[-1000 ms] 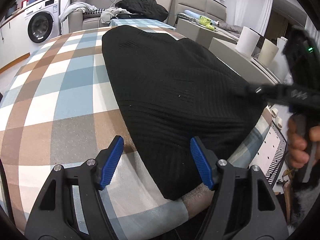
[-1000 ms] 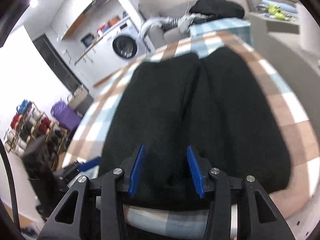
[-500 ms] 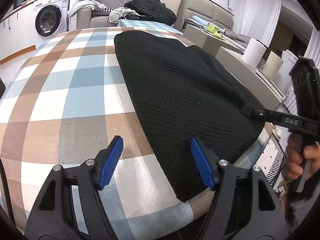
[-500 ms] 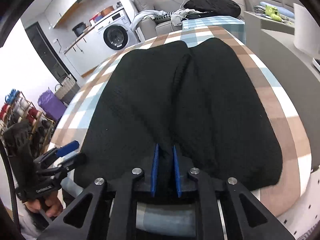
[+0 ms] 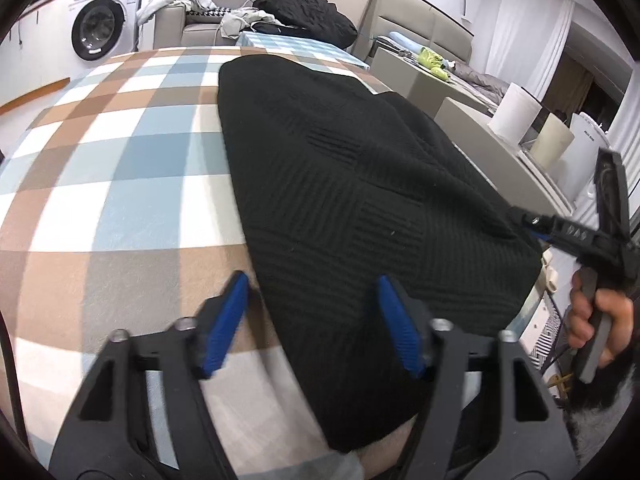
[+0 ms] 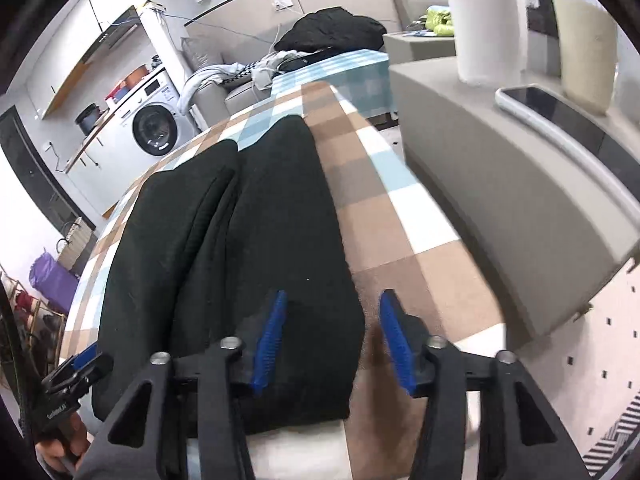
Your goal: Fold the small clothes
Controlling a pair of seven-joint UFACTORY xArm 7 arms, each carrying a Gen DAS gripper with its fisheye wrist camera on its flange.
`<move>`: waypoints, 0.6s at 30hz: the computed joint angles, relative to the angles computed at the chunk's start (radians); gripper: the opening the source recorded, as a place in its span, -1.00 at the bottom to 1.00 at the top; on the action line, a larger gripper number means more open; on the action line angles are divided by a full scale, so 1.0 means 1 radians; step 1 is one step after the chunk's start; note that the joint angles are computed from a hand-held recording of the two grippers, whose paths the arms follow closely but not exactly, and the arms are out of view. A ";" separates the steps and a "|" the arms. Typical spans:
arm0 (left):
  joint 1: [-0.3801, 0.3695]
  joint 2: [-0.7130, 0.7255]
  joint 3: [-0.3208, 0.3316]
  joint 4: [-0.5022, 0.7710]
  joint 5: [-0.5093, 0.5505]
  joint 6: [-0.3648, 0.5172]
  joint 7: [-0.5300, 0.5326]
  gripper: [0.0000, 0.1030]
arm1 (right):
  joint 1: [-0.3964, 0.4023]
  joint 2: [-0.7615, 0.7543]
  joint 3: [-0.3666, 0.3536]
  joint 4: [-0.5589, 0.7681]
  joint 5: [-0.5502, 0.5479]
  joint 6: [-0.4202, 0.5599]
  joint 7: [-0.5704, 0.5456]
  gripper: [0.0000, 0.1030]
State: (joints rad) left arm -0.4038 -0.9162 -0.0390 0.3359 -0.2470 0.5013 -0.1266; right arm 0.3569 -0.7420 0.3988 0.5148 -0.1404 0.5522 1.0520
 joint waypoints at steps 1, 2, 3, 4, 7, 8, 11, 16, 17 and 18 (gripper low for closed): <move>0.013 0.018 -0.016 0.008 0.008 -0.011 -0.012 -0.21 | 0.000 0.020 0.004 0.003 -0.008 -0.024 -0.009 -0.25; 0.018 0.027 -0.023 0.011 0.015 -0.018 -0.017 -0.36 | -0.002 0.032 0.013 0.008 -0.017 -0.030 -0.014 -0.31; 0.022 0.039 -0.026 0.014 0.022 -0.032 -0.015 -0.50 | -0.002 0.059 0.020 0.020 -0.029 -0.041 -0.027 -0.50; 0.027 0.039 -0.029 0.014 0.028 -0.035 -0.020 -0.57 | 0.001 0.073 0.024 0.024 -0.030 -0.048 -0.027 -0.58; 0.082 0.032 -0.074 0.010 0.077 -0.048 -0.062 -0.63 | -0.011 0.099 0.044 0.040 -0.057 -0.045 -0.016 -0.61; 0.089 0.025 -0.077 0.007 0.091 -0.046 -0.068 -0.63 | -0.008 0.110 0.046 0.046 -0.059 -0.049 -0.013 -0.62; 0.097 0.008 -0.044 0.001 0.110 -0.032 -0.061 -0.65 | -0.014 0.160 0.075 0.086 -0.089 -0.045 -0.001 -0.62; 0.181 -0.053 -0.010 -0.018 0.146 -0.004 -0.057 -0.71 | 0.000 0.272 0.089 0.160 -0.130 -0.082 0.015 -0.62; 0.206 -0.067 -0.003 -0.022 0.156 0.001 -0.056 -0.71 | 0.001 0.294 0.093 0.177 -0.143 -0.087 0.020 -0.62; 0.227 -0.081 0.002 -0.027 0.164 0.006 -0.056 -0.71 | 0.000 0.326 0.100 0.201 -0.159 -0.096 0.026 -0.62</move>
State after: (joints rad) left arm -0.1766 -0.9974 -0.0371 0.3088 -0.0834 0.5073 -0.1826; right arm 0.3573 -0.4157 0.4991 0.7158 -0.2998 0.4566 1.0783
